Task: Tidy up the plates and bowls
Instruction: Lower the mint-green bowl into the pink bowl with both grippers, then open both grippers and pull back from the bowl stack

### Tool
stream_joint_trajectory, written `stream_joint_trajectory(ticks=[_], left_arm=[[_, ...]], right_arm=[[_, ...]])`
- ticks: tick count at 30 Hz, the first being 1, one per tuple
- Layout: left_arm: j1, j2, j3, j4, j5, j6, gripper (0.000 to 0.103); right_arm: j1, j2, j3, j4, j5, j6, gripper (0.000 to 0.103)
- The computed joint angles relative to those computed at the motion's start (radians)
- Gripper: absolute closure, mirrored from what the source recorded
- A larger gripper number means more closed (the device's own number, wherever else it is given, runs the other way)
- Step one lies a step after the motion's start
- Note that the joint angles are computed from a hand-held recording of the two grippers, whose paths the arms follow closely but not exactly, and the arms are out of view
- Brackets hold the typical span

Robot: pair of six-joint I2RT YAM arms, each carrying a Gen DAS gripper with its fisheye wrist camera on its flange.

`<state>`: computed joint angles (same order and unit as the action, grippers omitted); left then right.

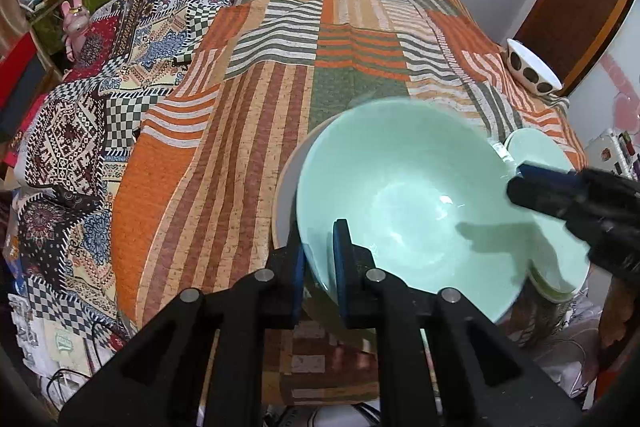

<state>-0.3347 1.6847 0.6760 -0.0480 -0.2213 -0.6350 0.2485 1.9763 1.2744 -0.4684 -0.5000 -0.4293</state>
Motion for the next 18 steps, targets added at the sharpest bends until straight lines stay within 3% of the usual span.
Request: stream_joint_trajectory(ticks=[3,8,12,14,16,18], left_arm=[[0.004,-0.002,0.008,-0.009,0.002,-0.002,0.090],[-0.028,0.013,0.045,-0.068,-0.046,0.007,0.089],[-0.033,0.008,0.069,-0.111,-0.029,0.003,0.074],[-0.038,-0.001,0.079,-0.135,-0.022,-0.008,0.068],[-0.056,-0.008,0.092,-0.168,-0.049,-0.022,0.061],[-0.073,-0.023,0.099,-0.196,-0.080,-0.032,0.058]], right_arm=[[-0.014,-0.010,0.009,-0.015,-0.039,-0.019,0.071],[-0.012,0.012,0.017,-0.024,-0.035,-0.014,0.071],[-0.020,0.015,0.023,-0.036,-0.039,-0.013,0.070],[-0.030,0.006,0.019,-0.037,-0.046,-0.017,0.064],[-0.043,-0.010,0.006,-0.019,-0.053,-0.014,0.058],[-0.057,-0.016,0.006,-0.016,-0.062,-0.014,0.058]])
